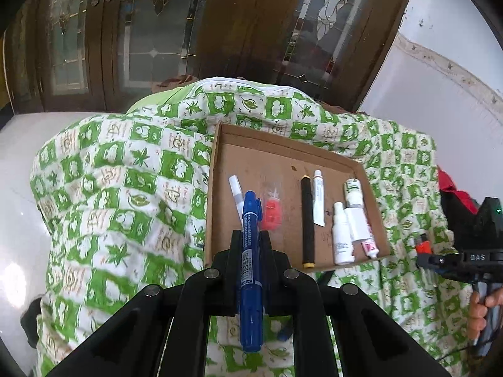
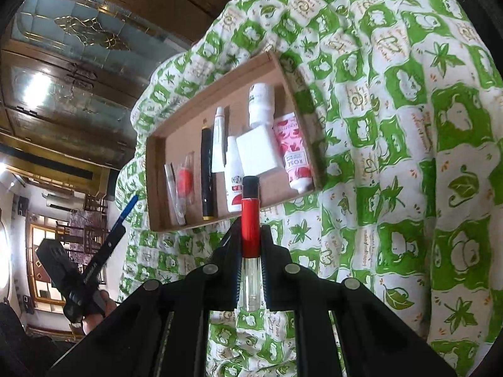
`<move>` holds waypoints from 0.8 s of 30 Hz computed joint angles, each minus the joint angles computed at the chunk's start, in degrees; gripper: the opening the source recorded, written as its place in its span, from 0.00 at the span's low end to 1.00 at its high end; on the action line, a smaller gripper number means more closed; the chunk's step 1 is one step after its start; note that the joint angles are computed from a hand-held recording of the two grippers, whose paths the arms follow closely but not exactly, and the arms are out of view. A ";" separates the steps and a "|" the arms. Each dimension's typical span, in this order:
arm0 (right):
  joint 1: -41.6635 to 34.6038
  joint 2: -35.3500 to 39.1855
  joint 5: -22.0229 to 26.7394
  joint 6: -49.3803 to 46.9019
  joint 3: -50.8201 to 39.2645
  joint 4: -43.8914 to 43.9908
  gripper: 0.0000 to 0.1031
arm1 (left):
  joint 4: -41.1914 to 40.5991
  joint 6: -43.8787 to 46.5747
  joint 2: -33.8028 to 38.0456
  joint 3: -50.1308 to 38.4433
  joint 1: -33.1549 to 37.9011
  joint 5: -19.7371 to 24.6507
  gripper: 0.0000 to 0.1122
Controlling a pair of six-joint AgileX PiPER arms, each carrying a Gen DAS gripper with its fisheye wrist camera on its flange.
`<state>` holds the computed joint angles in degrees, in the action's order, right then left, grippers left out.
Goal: Organize rigid objects
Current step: 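Lower the red lighter into the tray with the right tool while the left tool lowers the blue pen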
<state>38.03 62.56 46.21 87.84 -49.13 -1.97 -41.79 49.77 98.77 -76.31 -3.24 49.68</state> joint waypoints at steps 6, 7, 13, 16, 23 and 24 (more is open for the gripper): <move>-0.67 1.94 -0.73 -2.62 -0.37 2.08 0.10 | 5.39 -4.03 3.66 -1.83 -4.10 -5.04 0.08; -0.82 2.33 -0.75 -3.19 -0.60 2.43 0.10 | 6.36 -4.90 4.24 -2.16 -4.66 -5.63 0.08; -3.10 7.56 -1.05 -11.18 -4.44 6.49 0.10 | 12.62 -10.38 8.70 -4.89 -7.46 -8.55 0.08; -4.84 12.41 -1.10 -17.55 -8.26 9.14 0.10 | 13.72 -11.77 10.83 -6.20 -7.94 -8.79 0.08; -10.17 27.16 -4.85 -32.92 -19.39 16.49 0.10 | 15.32 -14.12 13.47 -7.46 -8.95 -9.69 0.08; -10.81 29.41 -5.48 -34.40 -21.04 16.95 0.10 | 15.62 -14.57 13.64 -7.63 -9.19 -9.71 0.08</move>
<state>27.22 91.96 40.73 53.44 -70.17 14.98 -26.17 35.21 112.41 -83.94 -12.43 39.98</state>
